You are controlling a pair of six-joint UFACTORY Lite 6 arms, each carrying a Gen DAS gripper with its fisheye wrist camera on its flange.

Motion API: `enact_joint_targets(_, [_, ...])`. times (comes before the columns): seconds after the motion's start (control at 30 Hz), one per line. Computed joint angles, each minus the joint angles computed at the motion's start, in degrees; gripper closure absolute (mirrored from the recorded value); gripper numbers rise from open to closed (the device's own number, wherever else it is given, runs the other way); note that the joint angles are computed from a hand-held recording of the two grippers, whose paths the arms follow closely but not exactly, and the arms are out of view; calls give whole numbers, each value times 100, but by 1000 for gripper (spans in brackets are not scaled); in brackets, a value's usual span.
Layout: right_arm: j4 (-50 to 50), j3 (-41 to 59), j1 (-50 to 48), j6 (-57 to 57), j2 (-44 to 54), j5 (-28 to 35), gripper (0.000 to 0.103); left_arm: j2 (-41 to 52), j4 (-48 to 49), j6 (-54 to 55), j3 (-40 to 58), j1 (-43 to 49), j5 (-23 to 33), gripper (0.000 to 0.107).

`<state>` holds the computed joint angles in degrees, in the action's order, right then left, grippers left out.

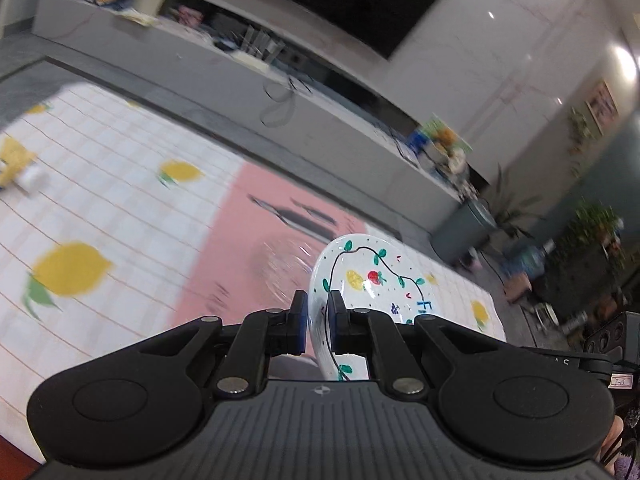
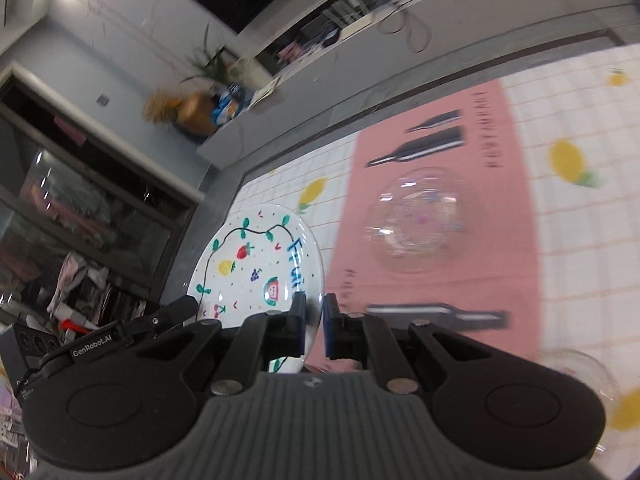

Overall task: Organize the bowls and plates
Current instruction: 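Lift the painted plate with both grippers and carry it toward the glass plate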

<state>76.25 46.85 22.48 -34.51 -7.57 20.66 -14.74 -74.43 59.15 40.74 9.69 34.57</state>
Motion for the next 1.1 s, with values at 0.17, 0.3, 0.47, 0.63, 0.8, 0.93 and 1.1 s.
enact_joint_targets(0.17, [-873, -1397, -1119, 375, -1609, 568, 97, 63, -432, -139, -330, -1346, -635, 96])
enact_joint_targets(0.3, [-1197, -2310, -2336, 112, -2600, 1335, 97, 337, -1092, 193, -575, -2332, -1184, 96])
enact_joint_targets(0.47, [-1331, -3275, -3723, -613, -3373, 2184, 97, 918, -2125, 904, -820, -2895, -1338, 96])
enact_joint_targets(0.63, [-905, -3953, -4224, -1679, -3083, 2213, 98, 1287, -3259, 1894, -976, -3327, -1732, 96])
enact_joint_targets(0.8, [200, -4159, -4018, -2959, -2227, 1764, 97, 1480, -3864, 2412, -1000, -3651, -2017, 96])
enact_joint_targets(0.93, [570, -4232, -3706, -3267, -2127, 1425, 97, 1583, -4414, 2897, -991, -3815, -2183, 96])
enact_joint_targets(1.1, [947, -4222, -3115, -3472, -2079, 826, 96, 1737, -4874, 3319, -900, -4037, -2379, 95])
